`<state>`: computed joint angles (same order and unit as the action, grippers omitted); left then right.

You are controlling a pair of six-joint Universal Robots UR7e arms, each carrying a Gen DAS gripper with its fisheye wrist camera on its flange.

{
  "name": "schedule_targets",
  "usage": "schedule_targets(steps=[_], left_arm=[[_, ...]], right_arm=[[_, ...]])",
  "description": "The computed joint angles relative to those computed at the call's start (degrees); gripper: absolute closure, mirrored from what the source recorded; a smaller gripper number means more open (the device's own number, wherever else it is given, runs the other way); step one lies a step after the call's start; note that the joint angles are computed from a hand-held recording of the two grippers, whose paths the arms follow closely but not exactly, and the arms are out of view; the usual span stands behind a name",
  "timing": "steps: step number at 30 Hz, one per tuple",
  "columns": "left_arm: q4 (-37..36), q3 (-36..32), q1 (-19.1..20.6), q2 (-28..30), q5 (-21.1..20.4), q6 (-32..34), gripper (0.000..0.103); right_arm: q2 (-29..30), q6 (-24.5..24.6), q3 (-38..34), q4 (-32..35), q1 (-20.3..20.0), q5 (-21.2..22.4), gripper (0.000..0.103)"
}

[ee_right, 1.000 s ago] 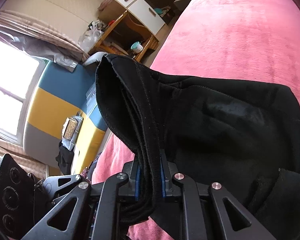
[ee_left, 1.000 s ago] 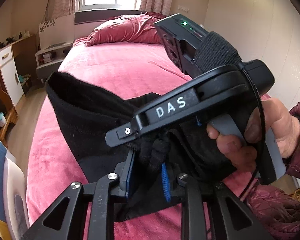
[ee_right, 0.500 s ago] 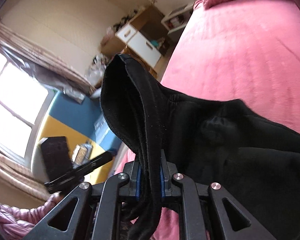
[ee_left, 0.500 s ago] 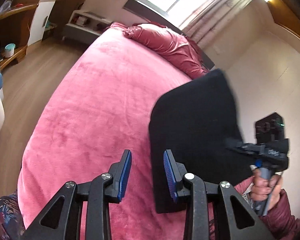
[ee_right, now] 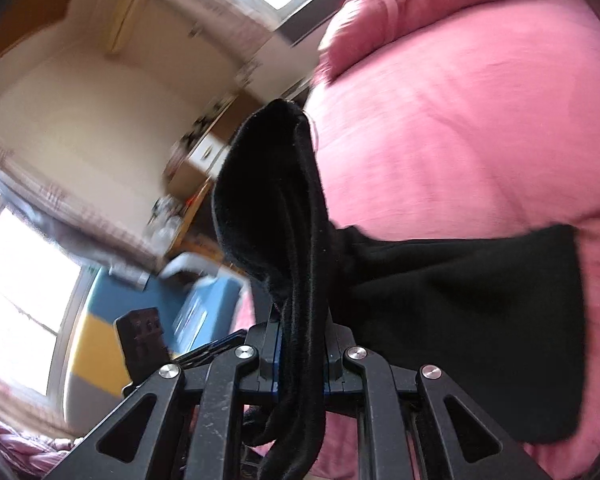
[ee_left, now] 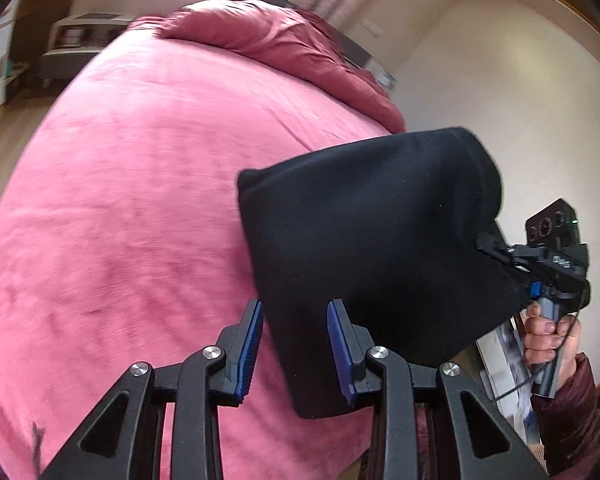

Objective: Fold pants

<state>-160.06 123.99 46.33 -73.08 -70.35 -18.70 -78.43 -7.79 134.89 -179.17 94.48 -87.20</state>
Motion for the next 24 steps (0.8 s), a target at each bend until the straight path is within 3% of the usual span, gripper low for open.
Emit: schedule_targets(steps=[8, 11, 16, 21, 24], left_arm=[[3.59, -4.44, -0.84, 7.02, -4.16, 3.06, 0.069], [5.66, -5.92, -0.61, 9.50, -5.14, 3.43, 0.069], [5.99, -6.56, -0.68, 10.93, -4.81, 3.38, 0.068], [6.11, -6.98, 0.20, 10.92, -5.82, 3.29, 0.067], [5.35, -6.35, -0.02, 10.35, -5.47, 3.34, 0.067]], right_arm=[[-1.87, 2.39, 3.14, -1.90, -12.07, -2.23, 0.089], [-1.44, 2.40, 3.47, -1.58, -15.85, -0.66, 0.089], [0.71, 1.66, 3.83, -5.09, -15.98, -2.01, 0.083], [-5.02, 0.34, 7.06, -7.70, -14.64, -6.69, 0.069], [-9.85, 0.98, 9.38, -6.77, -13.33, -8.25, 0.069]])
